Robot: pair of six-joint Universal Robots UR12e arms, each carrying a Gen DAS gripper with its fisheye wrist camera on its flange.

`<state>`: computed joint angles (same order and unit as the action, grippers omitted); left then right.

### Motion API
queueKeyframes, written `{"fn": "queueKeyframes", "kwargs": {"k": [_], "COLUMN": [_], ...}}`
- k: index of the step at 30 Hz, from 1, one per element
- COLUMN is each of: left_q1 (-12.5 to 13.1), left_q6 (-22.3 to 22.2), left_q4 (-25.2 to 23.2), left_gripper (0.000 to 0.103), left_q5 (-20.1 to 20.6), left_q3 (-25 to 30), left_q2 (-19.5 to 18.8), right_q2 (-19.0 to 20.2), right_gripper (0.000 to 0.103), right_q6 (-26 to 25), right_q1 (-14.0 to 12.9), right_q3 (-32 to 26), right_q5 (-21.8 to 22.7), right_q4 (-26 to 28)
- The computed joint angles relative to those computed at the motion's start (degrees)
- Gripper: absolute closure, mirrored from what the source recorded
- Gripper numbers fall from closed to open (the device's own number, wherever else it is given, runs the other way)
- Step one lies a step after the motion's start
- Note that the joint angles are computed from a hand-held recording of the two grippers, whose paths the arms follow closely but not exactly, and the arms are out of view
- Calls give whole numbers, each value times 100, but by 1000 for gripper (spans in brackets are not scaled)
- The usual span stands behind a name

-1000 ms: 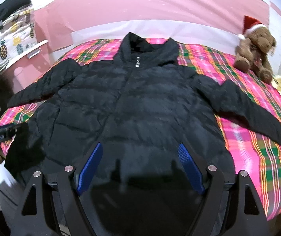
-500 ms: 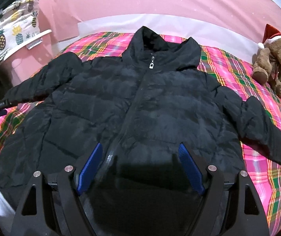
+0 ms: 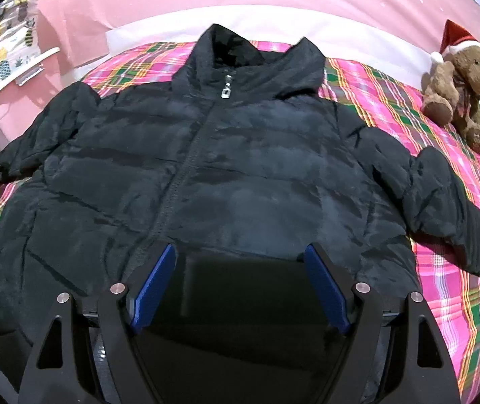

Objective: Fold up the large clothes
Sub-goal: 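Grasp the jacket sleeve nearest the left tool and lift it, then carry the held sleeve across the jacket body and open the left tool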

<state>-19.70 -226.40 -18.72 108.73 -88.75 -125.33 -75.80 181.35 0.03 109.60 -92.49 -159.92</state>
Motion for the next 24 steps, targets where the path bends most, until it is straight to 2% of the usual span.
{"fn": "queueKeyframes", "kwargs": {"k": [2, 3, 4, 6, 9, 17, 24], "left_q1": [21, 52, 67, 28, -33, -315, -632], "left_q6": [51, 72, 42, 133, 332, 1100, 1794], "left_q4": [117, 207, 233, 176, 252, 774, 952], "left_gripper": [52, 70, 75, 84, 88, 89, 90], "left_q5": [-34, -182, -293, -169, -143, -179, -737], "left_q3": [-21, -31, -35, 14, 52, 216, 839], "left_q2": [1, 2, 17, 44, 129, 467, 443], "right_q2": [-18, -26, -37, -74, -133, -347, -579], "right_gripper": [24, 24, 24, 24, 24, 24, 24], "right_q6": [64, 86, 99, 131, 138, 131, 233], "right_q1": [-27, -42, -55, -72, -110, -260, -447], "right_q3": [42, 58, 79, 130, 199, 434, 665], "right_q5": [-35, -42, -56, -104, -113, -17, 151], "right_q4": [2, 5, -1, -22, -53, -348, -611]}}
